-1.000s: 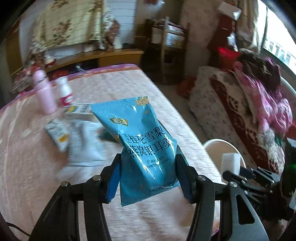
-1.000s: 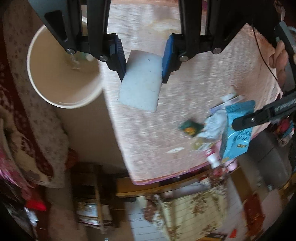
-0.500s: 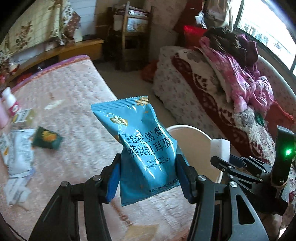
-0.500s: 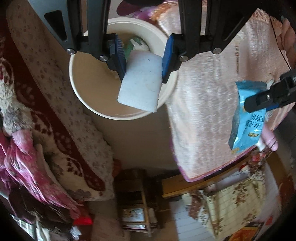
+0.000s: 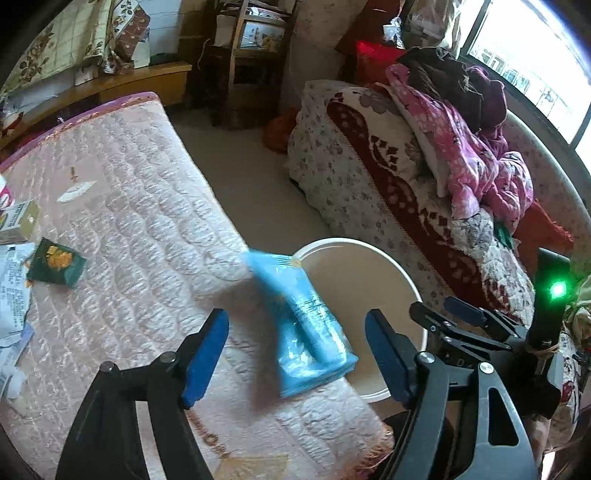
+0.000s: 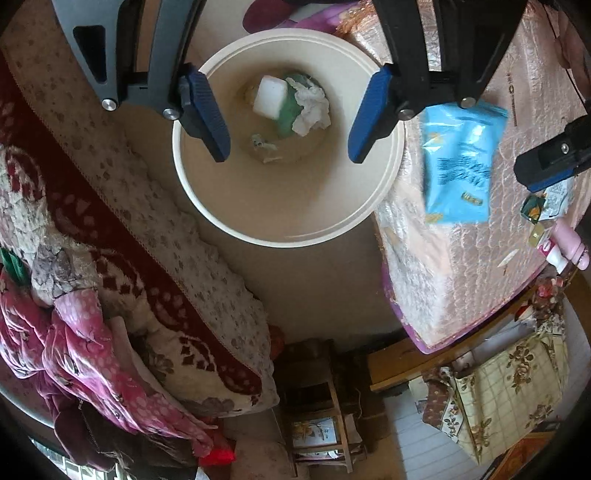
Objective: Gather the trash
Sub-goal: 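Carry sponge and blue packet to the bucket and release both grippers, then grasp the green snack packet with the right gripper while the left grasps a white medicine box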
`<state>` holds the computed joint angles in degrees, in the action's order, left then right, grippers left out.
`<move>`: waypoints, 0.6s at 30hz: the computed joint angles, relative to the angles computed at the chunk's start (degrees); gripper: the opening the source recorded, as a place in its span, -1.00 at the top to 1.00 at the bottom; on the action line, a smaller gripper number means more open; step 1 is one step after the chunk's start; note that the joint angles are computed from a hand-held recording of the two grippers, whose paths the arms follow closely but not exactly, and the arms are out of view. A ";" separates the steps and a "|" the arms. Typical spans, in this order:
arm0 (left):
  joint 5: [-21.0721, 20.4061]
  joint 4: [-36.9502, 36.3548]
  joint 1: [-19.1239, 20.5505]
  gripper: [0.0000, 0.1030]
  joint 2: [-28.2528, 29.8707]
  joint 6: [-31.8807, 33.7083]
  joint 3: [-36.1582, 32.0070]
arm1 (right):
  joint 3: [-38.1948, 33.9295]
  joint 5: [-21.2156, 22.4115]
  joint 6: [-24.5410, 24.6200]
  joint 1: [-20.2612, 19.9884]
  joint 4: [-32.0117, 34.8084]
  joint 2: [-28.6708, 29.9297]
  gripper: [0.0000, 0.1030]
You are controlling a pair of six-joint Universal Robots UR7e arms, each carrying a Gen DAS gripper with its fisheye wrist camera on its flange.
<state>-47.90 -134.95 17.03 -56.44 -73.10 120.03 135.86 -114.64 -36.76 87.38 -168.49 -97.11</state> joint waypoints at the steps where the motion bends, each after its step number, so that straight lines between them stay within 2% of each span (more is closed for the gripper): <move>1: 0.30 0.86 -0.27 -0.49 -0.61 -0.82 0.41 | 0.11 0.03 0.02 0.08 0.00 -0.03 -0.36; 8: 1.65 6.36 -1.57 -0.49 -4.64 -5.69 2.67 | 1.20 -0.30 0.64 2.06 0.08 0.43 -0.36; 18: 4.14 28.50 -5.35 -0.49 -10.10 -19.49 2.93 | 3.56 -1.31 0.75 7.68 -0.62 2.34 -0.36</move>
